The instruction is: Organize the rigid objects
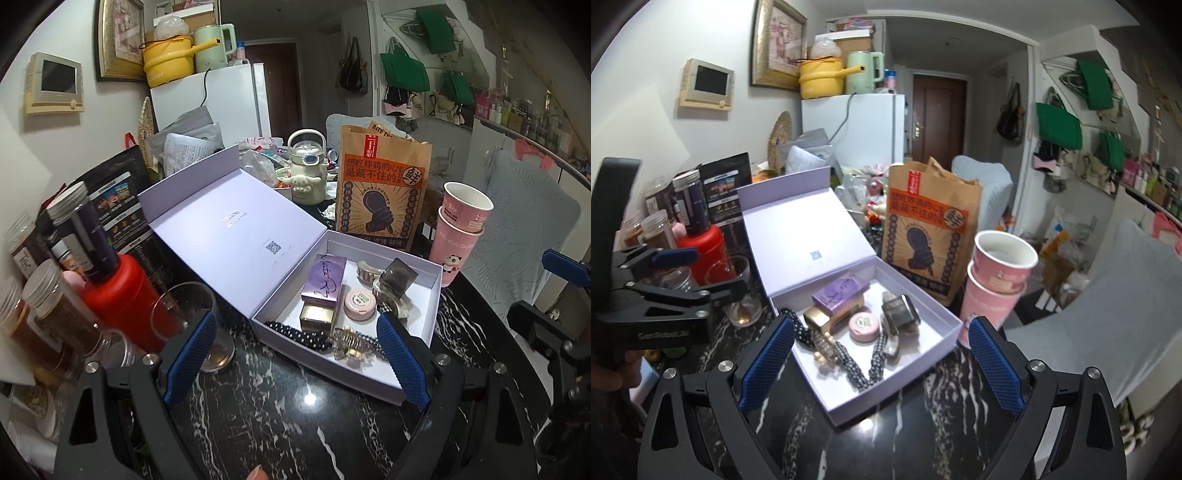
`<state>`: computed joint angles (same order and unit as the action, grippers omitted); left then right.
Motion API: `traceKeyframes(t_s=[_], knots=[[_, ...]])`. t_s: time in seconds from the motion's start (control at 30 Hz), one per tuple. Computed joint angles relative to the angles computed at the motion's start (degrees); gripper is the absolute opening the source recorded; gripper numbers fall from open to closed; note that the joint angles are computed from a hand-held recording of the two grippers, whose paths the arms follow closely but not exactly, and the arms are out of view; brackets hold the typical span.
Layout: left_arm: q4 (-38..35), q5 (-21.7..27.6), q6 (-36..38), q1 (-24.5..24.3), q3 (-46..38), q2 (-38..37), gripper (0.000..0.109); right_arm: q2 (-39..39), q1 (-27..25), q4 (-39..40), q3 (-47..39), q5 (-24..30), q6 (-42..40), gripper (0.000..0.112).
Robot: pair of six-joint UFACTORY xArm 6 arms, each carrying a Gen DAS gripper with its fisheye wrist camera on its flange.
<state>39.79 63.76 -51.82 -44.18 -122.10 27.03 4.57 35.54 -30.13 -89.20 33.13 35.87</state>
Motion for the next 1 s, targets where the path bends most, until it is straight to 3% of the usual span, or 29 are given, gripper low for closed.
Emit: traceKeyframes(t_s=[0.47, 1.0], knots=[[1.38, 0.94, -5.42, -3.19, 9.24, -5.39, 0.089, -5.32, 2.47, -4.81, 6.38, 6.83, 8.75, 0.097], [0.27, 0.84, -5.22, -3.97, 11.21, -5.79, 0.089, -6.01, 3.28, -2.54, 9.45, 7.20, 8.26, 0.097]])
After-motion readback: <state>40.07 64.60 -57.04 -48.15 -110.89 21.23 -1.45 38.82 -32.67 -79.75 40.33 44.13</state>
